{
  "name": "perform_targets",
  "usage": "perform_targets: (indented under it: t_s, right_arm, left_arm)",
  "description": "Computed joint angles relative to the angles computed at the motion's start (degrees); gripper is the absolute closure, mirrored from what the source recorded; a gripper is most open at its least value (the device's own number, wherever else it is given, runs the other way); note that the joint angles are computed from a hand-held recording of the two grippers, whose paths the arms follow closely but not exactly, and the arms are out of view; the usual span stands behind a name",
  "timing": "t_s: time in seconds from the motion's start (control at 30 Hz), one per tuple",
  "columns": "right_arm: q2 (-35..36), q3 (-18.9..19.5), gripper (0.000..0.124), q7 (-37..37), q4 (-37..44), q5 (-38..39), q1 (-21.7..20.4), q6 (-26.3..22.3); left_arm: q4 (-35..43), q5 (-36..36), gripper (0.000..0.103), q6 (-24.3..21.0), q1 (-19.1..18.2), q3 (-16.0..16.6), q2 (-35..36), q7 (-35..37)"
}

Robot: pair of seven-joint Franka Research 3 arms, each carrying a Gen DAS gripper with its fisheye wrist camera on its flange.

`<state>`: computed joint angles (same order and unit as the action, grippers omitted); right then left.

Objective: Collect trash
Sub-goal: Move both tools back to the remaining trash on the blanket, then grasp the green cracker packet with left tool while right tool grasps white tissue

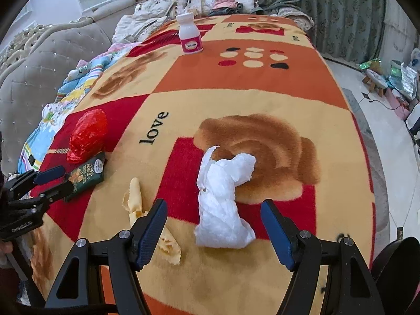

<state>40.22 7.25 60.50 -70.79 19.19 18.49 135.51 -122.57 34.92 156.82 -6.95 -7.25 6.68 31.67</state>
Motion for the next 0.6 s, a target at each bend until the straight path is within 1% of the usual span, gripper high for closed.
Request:
perform_targets:
  t_s: [0.03,0.1,0.2,0.27,0.33,0.5,0.57,0.6]
  right_arm:
    - [0.3,-0.1,0.052,0.2,0.5,-0.2,0.2,-0.2]
    - [1.5,-0.5,0.052,0.7,2.1,-1.0,0.7,-0.9]
    - [3.1,-0.9,0.052,1.9,4.6,-1.7,1.1,-1.9]
    - [4.5,-1.1,0.052,2.9,6.5,-2.2,1.3,-2.7]
    - [4.8,-1.1,0.052,3.2,6.8,-2.4,1.3,-2.4]
    - [5.3,-1.1,0.052,3.0,7.2,-3.2,1.6,-1.6]
    - [5.0,-1.1,0.052,2.6,6.7,-3.4,1.6,-1.0]
    - [4.6,-1.1,0.059,2.2,5.9,-3.6,1.6,-0.4]
  left_arm:
    - [0.5,-0.6,0.048,0.0,0.2,-0.1,0.7,1.3]
    - [2.7,1.3,0.048,-2.1,-0.5,0.1,2.3,2.4]
    - [5.3,-0.1,0.048,-4.0,-0.7,0.0,4.7,5.1]
    - [6.2,1.5,0.048,-3.7,-1.4,0.8,5.5,3.6]
    - [6.6,1.1,0.048,-3.3,-1.3,1.0,6.0,3.5]
    - [7.9,-1.7,0.048,-2.3,-0.8,1.2,7.1,3.0]
    - [7.2,-3.3,0.05,-1.3,-0.6,1.0,6.7,2.8]
    - [6.6,-3.9,0.053,-0.7,-0.5,0.8,6.3,3.0]
